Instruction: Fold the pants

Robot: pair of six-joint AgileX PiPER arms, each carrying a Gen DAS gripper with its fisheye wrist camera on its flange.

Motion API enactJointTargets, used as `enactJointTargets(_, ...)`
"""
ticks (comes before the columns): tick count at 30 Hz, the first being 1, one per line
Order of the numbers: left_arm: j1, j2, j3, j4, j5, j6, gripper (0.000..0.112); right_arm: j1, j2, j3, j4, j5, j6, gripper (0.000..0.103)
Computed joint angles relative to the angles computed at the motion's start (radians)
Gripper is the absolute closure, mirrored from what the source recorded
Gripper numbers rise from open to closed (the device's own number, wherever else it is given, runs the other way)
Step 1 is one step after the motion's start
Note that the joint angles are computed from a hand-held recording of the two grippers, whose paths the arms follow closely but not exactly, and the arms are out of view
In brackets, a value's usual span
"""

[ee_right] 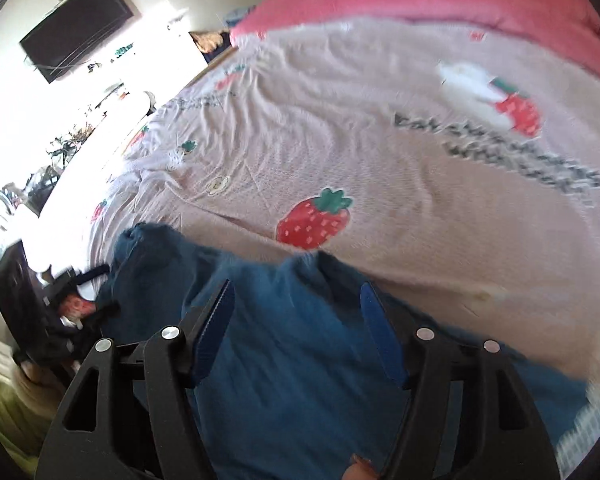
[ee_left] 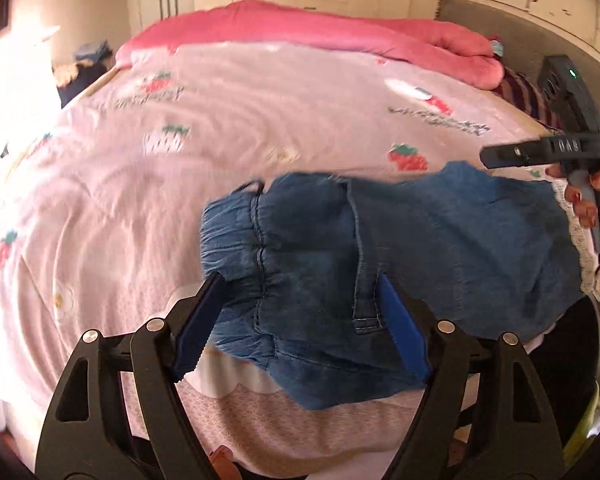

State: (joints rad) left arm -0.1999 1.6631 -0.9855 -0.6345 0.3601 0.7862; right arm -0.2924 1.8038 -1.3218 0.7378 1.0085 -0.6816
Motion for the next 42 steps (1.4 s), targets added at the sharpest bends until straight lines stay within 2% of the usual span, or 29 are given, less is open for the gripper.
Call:
enactJointTargets(1,0.004,0.011,0.004,0.011,-0.019,-0.008,0.042,-0.002,0.049,-0.045,-0.008,0.039,0.048,0.04)
enactJointTargets(2,0.019,0.024,0.003,-0.009,-0.023,0.013,0.042,-0.005,0.092,-0.08,-0.001,0.078,0.081,0.05)
enactJointTargets(3,0.044,0.03,0.006,-0.058,-0.004,0.064,0.042,-0.005,0.124,-0.112,0.003,0.106,0.093,0.071)
enactJointTargets(5,0.081,0.058,-0.013,-0.133,0.048,0.125,0.042,0.004,0.15,-0.131,-0.006,0.126,0.094,0.094)
enactJointTargets(7,0.099,0.056,0.004,-0.208,0.054,0.208,0.042,0.01,0.136,-0.123,-0.007,0.091,0.105,0.095)
enactJointTargets(8,0.101,0.056,0.006,-0.221,0.05,0.23,0.042,0.008,0.116,-0.108,0.009,0.042,0.087,0.097)
enactJointTargets(10,0.102,0.058,0.009,-0.234,0.048,0.25,0.042,0.017,0.109,-0.115,0.018,-0.013,0.087,0.097)
enactJointTargets(15,0.097,0.072,0.0,-0.24,0.044,0.244,0.041,0.079,0.172,-0.148,-0.1,-0.098,0.101,0.098)
enactJointTargets(18,0.096,0.085,-0.011,-0.238,0.042,0.24,0.039,0.04,0.162,-0.109,-0.015,-0.101,0.013,0.095)
enactJointTargets(19,0.098,0.088,-0.016,-0.237,0.047,0.236,0.038,0.021,0.134,-0.077,0.018,-0.111,-0.02,0.09)
enactJointTargets(21,0.111,0.091,-0.028,-0.252,0.069,0.239,0.038,0.005,0.02,0.027,0.021,-0.203,-0.065,0.055)
enactJointTargets(22,0.125,0.087,-0.03,-0.276,0.091,0.255,0.038,-0.01,-0.039,0.085,0.056,-0.226,-0.126,0.051)
enactJointTargets(26,0.192,0.049,-0.024,-0.353,0.185,0.307,0.038,-0.09,-0.331,0.375,0.198,-0.218,-0.451,0.047)
enactJointTargets(30,0.248,0.004,-0.012,-0.327,0.25,0.282,0.038,-0.097,-0.575,0.609,0.21,-0.219,-0.622,0.047)
enactJointTargets(34,0.275,-0.013,0.01,-0.325,0.287,0.275,0.037,-0.012,-0.756,0.796,0.198,-0.273,-0.647,0.047)
enactJointTargets(39,0.275,0.03,-0.001,-0.342,0.318,0.245,0.038,0.224,-0.82,0.895,0.073,-0.466,-0.452,0.049)
enactJointTargets(40,0.275,0.041,-0.009,-0.353,0.328,0.242,0.048,0.268,-0.803,0.896,0.032,-0.51,-0.388,0.051)
enactJointTargets(42,0.273,0.086,-0.047,-0.36,0.36,0.205,0.06,0.321,-0.751,0.889,-0.016,-0.551,-0.323,0.075)
